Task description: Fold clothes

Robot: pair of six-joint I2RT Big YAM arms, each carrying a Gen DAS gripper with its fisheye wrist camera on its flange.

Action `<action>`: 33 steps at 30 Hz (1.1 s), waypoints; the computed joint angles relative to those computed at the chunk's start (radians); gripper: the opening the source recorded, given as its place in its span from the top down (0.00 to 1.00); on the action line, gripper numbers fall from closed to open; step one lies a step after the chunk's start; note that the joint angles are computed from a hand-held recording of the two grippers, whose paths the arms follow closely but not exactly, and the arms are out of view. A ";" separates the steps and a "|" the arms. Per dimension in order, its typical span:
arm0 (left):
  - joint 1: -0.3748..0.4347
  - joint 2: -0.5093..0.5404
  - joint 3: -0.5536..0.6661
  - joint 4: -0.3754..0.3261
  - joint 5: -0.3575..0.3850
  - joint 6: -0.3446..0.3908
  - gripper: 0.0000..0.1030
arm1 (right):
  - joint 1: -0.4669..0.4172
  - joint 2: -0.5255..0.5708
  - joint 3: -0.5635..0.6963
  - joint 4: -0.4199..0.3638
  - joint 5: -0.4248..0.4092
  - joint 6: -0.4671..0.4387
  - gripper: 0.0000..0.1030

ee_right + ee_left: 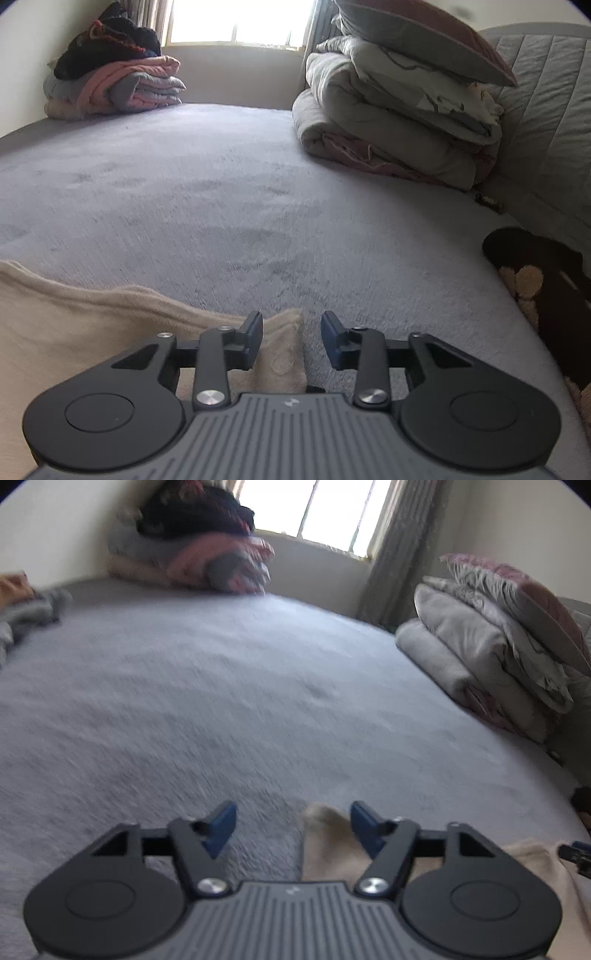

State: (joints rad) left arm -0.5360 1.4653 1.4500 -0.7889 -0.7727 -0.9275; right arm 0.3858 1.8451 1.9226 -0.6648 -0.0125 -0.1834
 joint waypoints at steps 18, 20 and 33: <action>-0.092 0.010 0.015 0.193 0.179 0.399 0.15 | 0.076 -0.121 -0.102 -0.024 -0.136 0.057 0.29; -0.091 0.029 0.026 0.165 0.205 0.403 0.15 | 0.085 -0.122 -0.115 -0.036 -0.128 0.034 0.29; -0.068 0.030 -0.029 0.182 0.268 0.309 0.12 | 0.040 -0.090 -0.128 -0.040 -0.177 0.135 0.25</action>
